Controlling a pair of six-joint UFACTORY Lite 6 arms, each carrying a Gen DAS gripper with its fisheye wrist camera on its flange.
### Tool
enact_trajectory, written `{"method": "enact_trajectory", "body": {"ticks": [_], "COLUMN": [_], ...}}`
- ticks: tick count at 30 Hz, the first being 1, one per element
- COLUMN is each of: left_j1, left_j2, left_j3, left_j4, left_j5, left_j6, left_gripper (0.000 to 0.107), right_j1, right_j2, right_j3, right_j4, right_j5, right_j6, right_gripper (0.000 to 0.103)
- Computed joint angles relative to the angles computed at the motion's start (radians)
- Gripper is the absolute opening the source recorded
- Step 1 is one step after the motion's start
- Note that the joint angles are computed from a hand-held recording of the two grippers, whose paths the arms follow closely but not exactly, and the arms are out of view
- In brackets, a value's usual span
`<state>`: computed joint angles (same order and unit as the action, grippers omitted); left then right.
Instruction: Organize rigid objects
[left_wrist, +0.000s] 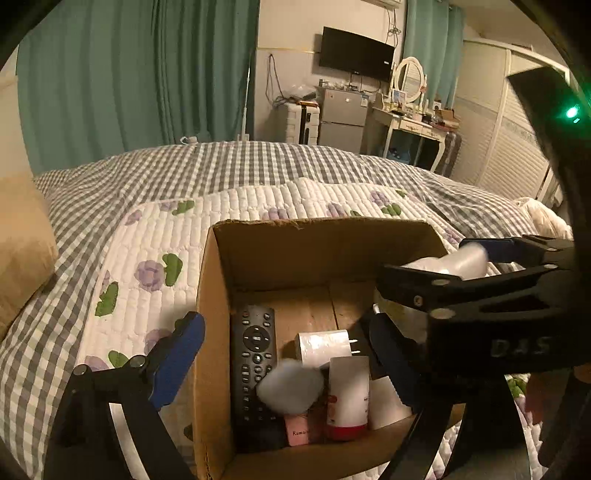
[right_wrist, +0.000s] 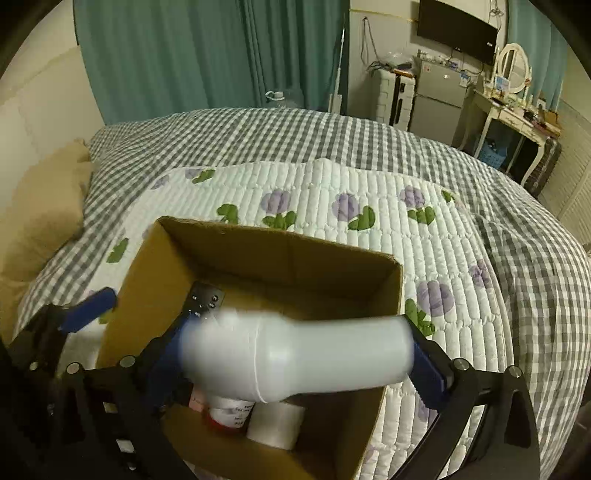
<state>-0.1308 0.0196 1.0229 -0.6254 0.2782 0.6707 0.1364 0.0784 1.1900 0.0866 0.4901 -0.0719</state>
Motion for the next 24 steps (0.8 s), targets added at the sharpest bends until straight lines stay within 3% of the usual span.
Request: {"method": "enact_trajectory", "body": {"ticks": [5, 12, 18, 24], "left_j1": [0.022, 0.041, 0.057, 0.126], "left_j2": [-0.028, -0.189, -0.451, -0.618], "left_j3": [-0.016, -0.061, -0.075, 0.036], "left_j4": [-0.002, 0.095, 0.245, 0.194], "left_j5": [0.015, 0.068, 0.160, 0.316], "left_j6": [0.019, -0.063, -0.213, -0.171], "left_gripper": [0.093, 0.093, 0.103, 0.103], "right_j1": [0.007, 0.023, 0.044, 0.125], "right_j2": [-0.028, -0.214, -0.470, -0.648], "right_j3": [-0.003, -0.032, -0.030, 0.143], "right_j4": [-0.058, -0.131, -0.213, -0.317], "right_j5": [0.007, 0.092, 0.236, 0.417], "right_j6": [0.051, 0.126, 0.197, 0.261], "right_gripper": [0.103, 0.103, 0.103, 0.103]}}
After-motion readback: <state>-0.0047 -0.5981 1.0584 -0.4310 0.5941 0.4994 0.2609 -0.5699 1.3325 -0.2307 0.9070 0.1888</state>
